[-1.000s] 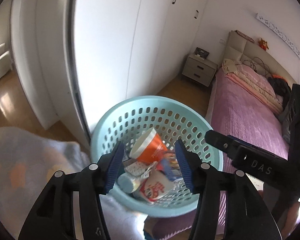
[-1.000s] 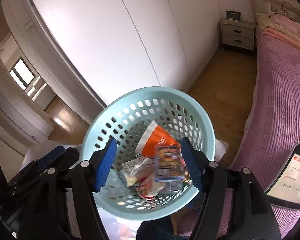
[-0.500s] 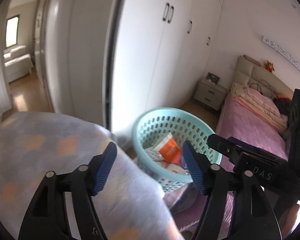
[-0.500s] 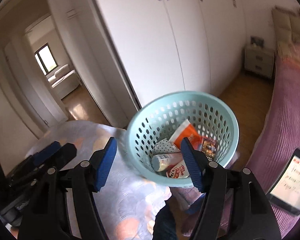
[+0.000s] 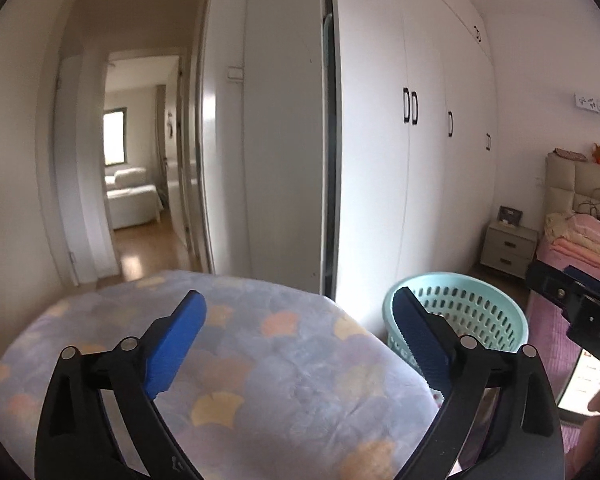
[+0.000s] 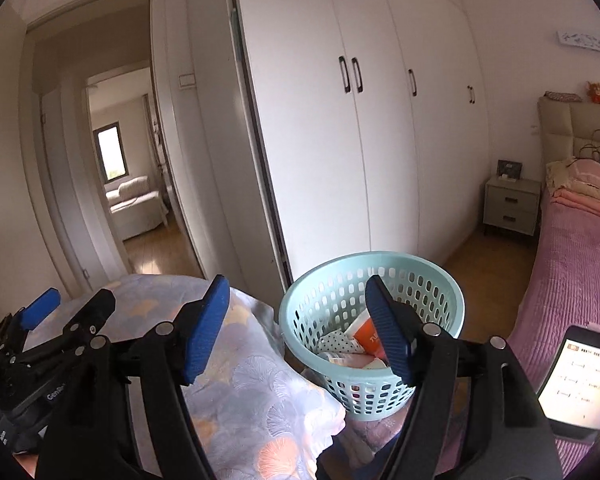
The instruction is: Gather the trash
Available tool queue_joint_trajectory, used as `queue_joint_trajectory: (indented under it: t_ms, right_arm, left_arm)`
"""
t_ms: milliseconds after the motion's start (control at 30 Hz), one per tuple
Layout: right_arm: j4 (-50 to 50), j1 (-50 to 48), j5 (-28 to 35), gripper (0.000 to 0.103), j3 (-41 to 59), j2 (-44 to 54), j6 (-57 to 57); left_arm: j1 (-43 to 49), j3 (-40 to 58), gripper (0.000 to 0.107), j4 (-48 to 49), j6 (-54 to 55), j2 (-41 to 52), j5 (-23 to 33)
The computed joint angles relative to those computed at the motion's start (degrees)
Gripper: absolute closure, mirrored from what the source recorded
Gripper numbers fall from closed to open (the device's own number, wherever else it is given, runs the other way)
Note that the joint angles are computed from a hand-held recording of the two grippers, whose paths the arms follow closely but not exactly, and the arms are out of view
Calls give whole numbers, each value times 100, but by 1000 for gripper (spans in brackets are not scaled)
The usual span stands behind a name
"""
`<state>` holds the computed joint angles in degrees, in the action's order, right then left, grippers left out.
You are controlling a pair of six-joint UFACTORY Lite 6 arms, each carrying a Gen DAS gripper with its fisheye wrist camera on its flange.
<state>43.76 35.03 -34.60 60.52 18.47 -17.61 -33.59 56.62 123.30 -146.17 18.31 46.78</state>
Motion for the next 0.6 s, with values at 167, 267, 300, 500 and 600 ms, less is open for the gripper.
queue_joint_trajectory:
  t_ms: [167,267,300,500,600]
  right_arm:
    - [626,207,-239,34,42,36,-680]
    - [661,190,-353,32,38,23,-736]
    - [629,130,-324,32,56,26,-653]
    - [500,-66,-262,31,158,235,-531]
    - [362,-221,-101,31,223,363,-365]
  left_arm:
    - [104,-232,14,261,-422,-91,-51]
    - [78,-195,12,56,-130,-37,119]
    - [58,-197,12,-28,-68,-2,225]
    - [213,-171,11,76,-203,-9,-72]
    - [173,-140,12,-15,-83,47,-9]
